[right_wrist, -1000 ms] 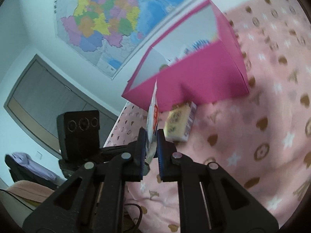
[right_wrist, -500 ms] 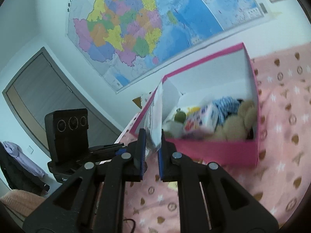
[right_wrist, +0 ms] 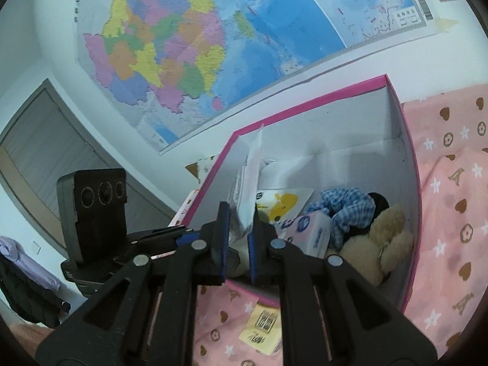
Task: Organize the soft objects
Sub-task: 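Carry the plastic packet into the magenta box and release it, then withdraw the right gripper and reach to the yellow tissue pack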
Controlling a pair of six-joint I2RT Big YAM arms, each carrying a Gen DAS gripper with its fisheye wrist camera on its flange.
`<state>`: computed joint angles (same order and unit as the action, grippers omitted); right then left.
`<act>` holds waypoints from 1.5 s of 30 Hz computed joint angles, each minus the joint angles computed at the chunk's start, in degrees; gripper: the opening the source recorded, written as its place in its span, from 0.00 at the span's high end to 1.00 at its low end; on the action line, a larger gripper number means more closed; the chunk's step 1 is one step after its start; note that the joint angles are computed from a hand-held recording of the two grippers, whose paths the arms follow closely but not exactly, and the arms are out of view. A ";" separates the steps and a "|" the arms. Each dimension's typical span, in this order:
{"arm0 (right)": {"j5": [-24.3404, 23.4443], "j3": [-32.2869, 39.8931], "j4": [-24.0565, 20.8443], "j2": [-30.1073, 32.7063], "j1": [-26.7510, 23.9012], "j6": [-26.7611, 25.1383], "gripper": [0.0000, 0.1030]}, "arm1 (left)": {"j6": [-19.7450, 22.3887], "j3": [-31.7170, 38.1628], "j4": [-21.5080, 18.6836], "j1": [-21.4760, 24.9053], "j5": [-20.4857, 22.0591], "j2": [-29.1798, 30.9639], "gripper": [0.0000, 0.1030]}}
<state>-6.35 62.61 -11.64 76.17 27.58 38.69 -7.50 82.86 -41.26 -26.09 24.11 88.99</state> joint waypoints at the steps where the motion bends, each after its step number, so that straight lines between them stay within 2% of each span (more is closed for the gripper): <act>1: -0.38 0.35 -0.15 0.58 -0.43 0.30 0.86 | -0.16 0.71 -0.40 0.03 -0.41 0.81 0.57; 8: 2.97 2.98 -4.86 3.20 -0.73 -0.16 0.73 | -1.12 2.99 -1.69 0.40 -1.43 3.78 0.57; 13: 4.66 2.73 -6.37 2.83 -0.60 -0.51 0.70 | -1.95 2.06 -0.63 0.74 -2.18 3.76 0.57; 16: 5.64 2.18 -6.39 2.23 -0.53 -0.36 0.61 | -2.14 1.85 -0.37 0.89 -2.57 3.73 0.57; 28: 7.22 -1.07 -5.50 -1.51 1.32 -0.23 0.61 | -1.20 -5.03 5.25 -0.14 -6.07 -2.86 0.53; 34: 9.27 -3.22 -5.21 -4.80 3.51 -1.50 0.61 | -0.30 -9.10 8.80 -2.11 -9.77 -7.71 0.46; 45: 12.80 -6.68 -5.63 -8.97 8.61 -3.21 0.59 | 3.24 -15.38 10.64 -5.81 -14.19 -14.76 0.40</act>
<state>6.45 55.93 -17.27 67.19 36.20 35.48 -4.26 67.48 -30.62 -31.89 9.91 74.23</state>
